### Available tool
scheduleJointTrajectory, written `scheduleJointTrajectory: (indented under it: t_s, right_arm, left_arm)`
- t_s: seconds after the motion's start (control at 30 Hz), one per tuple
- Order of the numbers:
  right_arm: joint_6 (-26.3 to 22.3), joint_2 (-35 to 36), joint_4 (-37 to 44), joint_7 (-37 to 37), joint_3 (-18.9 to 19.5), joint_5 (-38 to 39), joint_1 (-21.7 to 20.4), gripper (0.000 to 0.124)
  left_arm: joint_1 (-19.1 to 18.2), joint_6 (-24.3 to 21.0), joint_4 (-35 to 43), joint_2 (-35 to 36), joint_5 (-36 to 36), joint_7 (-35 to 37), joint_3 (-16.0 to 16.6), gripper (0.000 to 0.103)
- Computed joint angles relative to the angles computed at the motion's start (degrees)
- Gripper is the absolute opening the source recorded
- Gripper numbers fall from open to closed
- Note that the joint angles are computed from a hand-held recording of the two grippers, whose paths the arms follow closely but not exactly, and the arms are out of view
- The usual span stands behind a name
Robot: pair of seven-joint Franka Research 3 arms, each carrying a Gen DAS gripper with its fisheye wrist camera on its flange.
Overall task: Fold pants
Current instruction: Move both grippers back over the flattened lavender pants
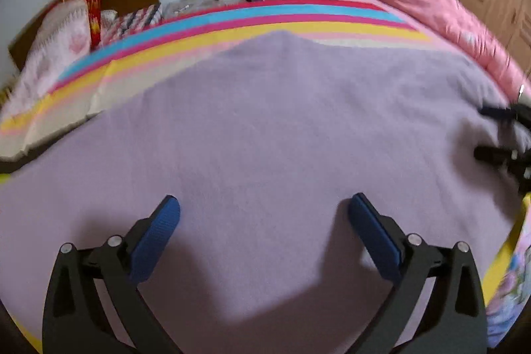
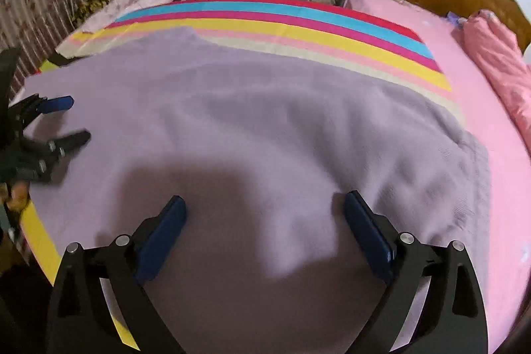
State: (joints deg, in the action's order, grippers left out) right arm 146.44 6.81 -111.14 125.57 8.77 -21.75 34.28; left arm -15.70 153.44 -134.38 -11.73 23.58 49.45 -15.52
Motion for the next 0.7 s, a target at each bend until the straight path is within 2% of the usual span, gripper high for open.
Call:
scheduleJointTrajectory:
  t_s: [0.03,0.1,0.17,0.23,0.33,0.37,0.47,0.57,0.7]
  right_arm:
    - [1.0,-1.1,-1.5,1.1,-0.1,0.0,0.0,0.091]
    - [6.2,-4.4,-7.0,2.3,0.0,2.3,-1.1,0.092]
    - [8.2,-5.3,-9.4,2.1,1.5,3.3,-2.5,0.092]
    - [4.5,-4.6,-7.9,4.4,1.6,-2.4,-1.2,0.092]
    - [-1.9,-3.3,-3.4,0.3,2.2,3.3,-1.3,0.092]
    - [-2.4,-2.9,-2.0,-0.5,2.0,4.4,-1.5,0.092]
    - [1.7,-0.6,2.2,0.8,0.8,-0.3,-1.4,0.095]
    - [2.2,6.3,10.3,-3.4,-0.1,3.6,-1.6,0.095]
    - [-8.3,17.4,24.1,-5.2,-4.0,3.7,2.0,0.095]
  left_arm:
    - [0.3,-0.8,0.6,0.4,1.7,-0.5,-0.7,0.102]
    - [0.4,-1.2,0.9,0.6,2.6,-1.9,-0.9,0.102]
    - [0.4,-0.8,0.6,0.5,3.1,-2.8,-0.9,0.102]
    - [0.4,-0.9,0.7,0.6,3.5,-3.2,-0.8,0.102]
    - [0.1,-1.1,0.7,0.5,3.5,-3.6,-0.8,0.102]
    - [0.2,-1.2,0.8,0.4,3.6,-3.8,-0.8,0.102]
    - [0.1,-1.3,0.9,0.5,4.3,-4.8,-1.0,0.102]
    - [0.0,-1.2,0.5,0.1,4.6,-5.4,-1.0,0.102]
    - [0.0,-1.3,0.4,0.0,5.0,-6.2,-1.2,0.102]
